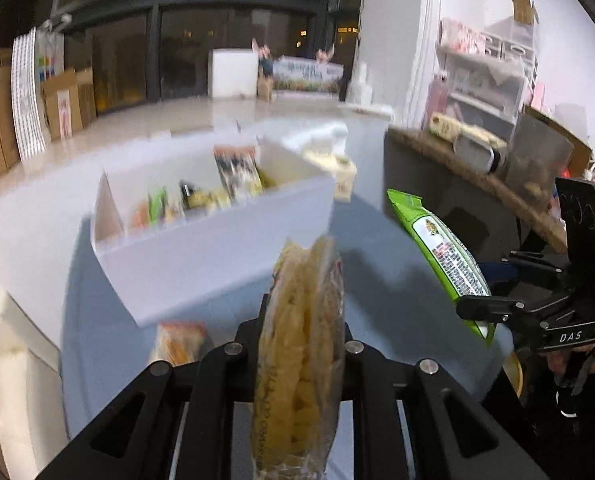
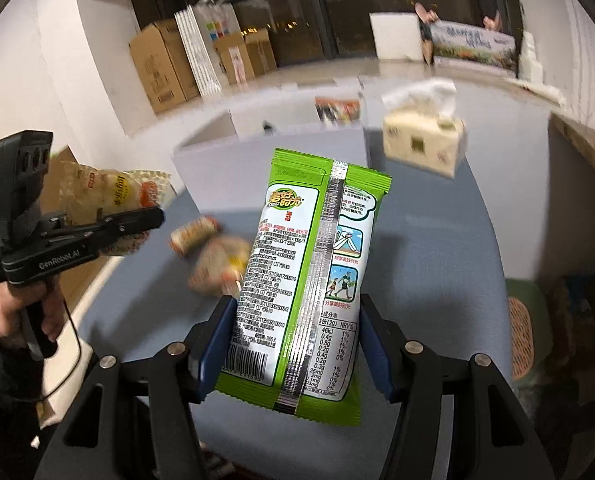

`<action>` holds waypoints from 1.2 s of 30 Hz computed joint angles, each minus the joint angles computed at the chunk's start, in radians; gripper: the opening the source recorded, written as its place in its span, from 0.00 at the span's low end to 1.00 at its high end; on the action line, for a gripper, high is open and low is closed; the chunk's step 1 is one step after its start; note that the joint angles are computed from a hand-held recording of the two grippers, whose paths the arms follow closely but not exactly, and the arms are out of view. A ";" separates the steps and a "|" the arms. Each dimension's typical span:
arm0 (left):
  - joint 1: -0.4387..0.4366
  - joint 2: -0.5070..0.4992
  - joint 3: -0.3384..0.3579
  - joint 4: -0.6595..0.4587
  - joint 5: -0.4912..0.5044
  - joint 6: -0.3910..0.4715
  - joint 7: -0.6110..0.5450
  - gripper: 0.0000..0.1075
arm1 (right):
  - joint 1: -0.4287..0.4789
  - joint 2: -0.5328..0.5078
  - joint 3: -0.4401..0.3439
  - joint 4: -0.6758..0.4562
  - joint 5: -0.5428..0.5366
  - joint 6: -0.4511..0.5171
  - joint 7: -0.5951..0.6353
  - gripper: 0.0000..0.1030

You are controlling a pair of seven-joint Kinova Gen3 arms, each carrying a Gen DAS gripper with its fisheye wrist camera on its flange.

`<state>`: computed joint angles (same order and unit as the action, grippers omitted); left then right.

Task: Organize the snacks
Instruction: 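Lower both held snacks into the white box and open both grippers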

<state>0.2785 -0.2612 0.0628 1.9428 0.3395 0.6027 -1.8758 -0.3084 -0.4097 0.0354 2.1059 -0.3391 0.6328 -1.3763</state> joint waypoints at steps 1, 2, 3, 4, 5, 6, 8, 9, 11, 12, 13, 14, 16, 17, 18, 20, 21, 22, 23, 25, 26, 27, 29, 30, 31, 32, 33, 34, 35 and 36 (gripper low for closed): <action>0.002 0.010 -0.011 -0.025 0.004 -0.001 -0.014 0.17 | -0.010 0.014 0.008 -0.022 -0.006 -0.006 0.010 0.63; 0.000 0.024 -0.021 -0.054 0.011 -0.005 -0.025 0.17 | -0.023 0.032 0.021 -0.045 -0.016 -0.013 0.024 0.63; -0.004 0.037 -0.032 -0.085 0.017 -0.002 -0.036 0.17 | -0.028 0.057 0.024 -0.078 -0.026 -0.023 0.028 0.63; -0.007 0.052 -0.039 -0.109 0.027 -0.006 -0.048 0.17 | -0.043 0.083 0.044 -0.110 -0.047 -0.022 0.049 0.63; -0.013 0.066 -0.046 -0.134 0.038 -0.005 -0.060 0.17 | -0.055 0.107 0.062 -0.137 -0.071 -0.021 0.074 0.63; -0.019 0.082 -0.056 -0.159 0.054 0.000 -0.075 0.17 | -0.056 0.138 0.068 -0.173 -0.091 -0.022 0.087 0.63; -0.046 0.130 -0.060 -0.225 0.068 0.011 -0.092 0.17 | -0.055 0.218 0.083 -0.262 -0.139 -0.010 0.121 0.63; -0.061 0.147 -0.059 -0.249 0.071 0.015 -0.099 0.17 | -0.042 0.248 0.075 -0.302 -0.149 0.002 0.122 0.63; -0.096 0.197 -0.051 -0.311 0.071 0.027 -0.099 0.17 | -0.017 0.308 0.044 -0.379 -0.134 0.009 0.102 0.63; -0.113 0.226 -0.043 -0.346 0.064 0.035 -0.089 0.17 | 0.002 0.343 0.014 -0.421 -0.111 -0.001 0.075 0.63; -0.128 0.252 -0.036 -0.372 0.061 0.037 -0.083 0.17 | 0.003 0.381 0.003 -0.468 -0.093 0.006 0.055 0.63; -0.141 0.277 -0.026 -0.399 0.049 0.045 -0.070 0.17 | 0.012 0.408 -0.013 -0.504 -0.073 0.018 0.031 0.63; -0.150 0.325 -0.006 -0.442 -0.019 0.042 -0.014 0.17 | 0.017 0.475 -0.044 -0.592 0.004 0.036 -0.046 0.63; -0.153 0.341 0.001 -0.457 -0.051 0.043 0.010 0.17 | 0.002 0.513 -0.039 -0.638 0.041 0.042 -0.087 0.63; -0.151 0.361 0.005 -0.476 -0.089 0.044 0.043 0.17 | 0.006 0.540 -0.049 -0.674 0.065 0.054 -0.117 0.63; -0.154 0.392 0.010 -0.493 -0.147 0.024 0.110 0.17 | 0.027 0.602 -0.079 -0.750 0.095 0.092 -0.151 0.63; -0.154 0.407 0.013 -0.500 -0.178 0.016 0.143 0.20 | 0.022 0.630 -0.082 -0.782 0.124 0.109 -0.185 0.63; -0.136 0.422 -0.002 -0.507 -0.218 0.010 0.183 0.21 | 0.018 0.653 -0.085 -0.808 0.151 0.124 -0.215 0.64; -0.112 0.438 -0.029 -0.519 -0.254 0.015 0.223 0.31 | 0.009 0.672 -0.082 -0.828 0.179 0.132 -0.249 0.66; -0.113 0.469 -0.032 -0.548 -0.294 0.052 0.289 0.77 | 0.030 0.706 -0.102 -0.851 0.187 0.130 -0.270 0.76; -0.133 0.470 -0.013 -0.542 -0.299 0.052 0.300 0.95 | 0.043 0.722 -0.114 -0.864 0.181 0.142 -0.270 0.89; -0.143 0.463 -0.006 -0.526 -0.293 0.035 0.296 0.96 | 0.037 0.730 -0.109 -0.869 0.190 0.148 -0.287 0.94; -0.146 0.452 -0.002 -0.490 -0.307 -0.001 0.296 0.96 | 0.056 0.730 -0.130 -0.854 0.184 0.131 -0.271 1.00; -0.154 0.454 0.004 -0.488 -0.298 0.001 0.288 0.96 | 0.059 0.729 -0.134 -0.848 0.186 0.126 -0.261 1.00; -0.162 0.456 0.010 -0.485 -0.284 0.005 0.282 0.96 | 0.055 0.728 -0.133 -0.844 0.197 0.126 -0.264 1.00; -0.164 0.456 0.011 -0.482 -0.281 0.004 0.285 0.96 | 0.050 0.726 -0.131 -0.840 0.208 0.129 -0.268 1.00; -0.169 0.456 0.014 -0.479 -0.271 0.004 0.284 0.96 | 0.044 0.723 -0.128 -0.836 0.217 0.129 -0.276 1.00; -0.174 0.453 0.017 -0.474 -0.261 0.004 0.278 0.96 | 0.044 0.722 -0.130 -0.837 0.220 0.134 -0.278 1.00; -0.174 0.445 0.018 -0.462 -0.259 -0.004 0.276 0.96 | 0.045 0.719 -0.133 -0.838 0.219 0.139 -0.274 1.00; -0.171 0.438 0.017 -0.451 -0.265 -0.011 0.278 0.96 | 0.050 0.710 -0.138 -0.830 0.214 0.130 -0.266 1.00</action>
